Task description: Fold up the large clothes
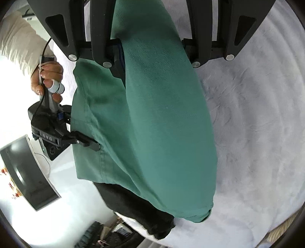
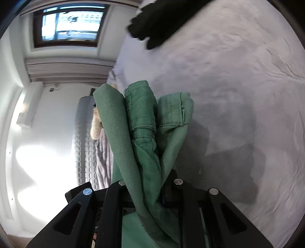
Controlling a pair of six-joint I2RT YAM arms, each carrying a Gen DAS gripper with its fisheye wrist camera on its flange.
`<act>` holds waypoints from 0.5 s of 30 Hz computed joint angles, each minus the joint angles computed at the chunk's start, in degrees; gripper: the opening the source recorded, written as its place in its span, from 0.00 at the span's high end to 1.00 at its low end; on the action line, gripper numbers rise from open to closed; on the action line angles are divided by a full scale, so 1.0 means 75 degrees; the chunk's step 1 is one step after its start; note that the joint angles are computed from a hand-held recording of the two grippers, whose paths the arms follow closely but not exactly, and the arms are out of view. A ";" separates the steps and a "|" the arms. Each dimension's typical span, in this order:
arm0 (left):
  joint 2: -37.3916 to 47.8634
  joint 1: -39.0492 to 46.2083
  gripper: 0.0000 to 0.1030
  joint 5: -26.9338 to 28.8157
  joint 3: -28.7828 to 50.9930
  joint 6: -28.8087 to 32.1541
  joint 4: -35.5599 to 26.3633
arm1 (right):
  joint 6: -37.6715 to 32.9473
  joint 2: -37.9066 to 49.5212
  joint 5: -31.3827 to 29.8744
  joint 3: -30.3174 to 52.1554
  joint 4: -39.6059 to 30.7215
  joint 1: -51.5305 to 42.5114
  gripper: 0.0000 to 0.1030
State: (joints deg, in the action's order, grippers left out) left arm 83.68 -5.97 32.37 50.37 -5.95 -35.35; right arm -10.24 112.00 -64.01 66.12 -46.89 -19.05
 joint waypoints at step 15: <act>-0.2104 0.6143 0.59 -0.0278 -0.0597 0.7809 -0.6489 | 0.6172 -0.5431 0.0156 -0.6438 0.5584 0.2867 0.84</act>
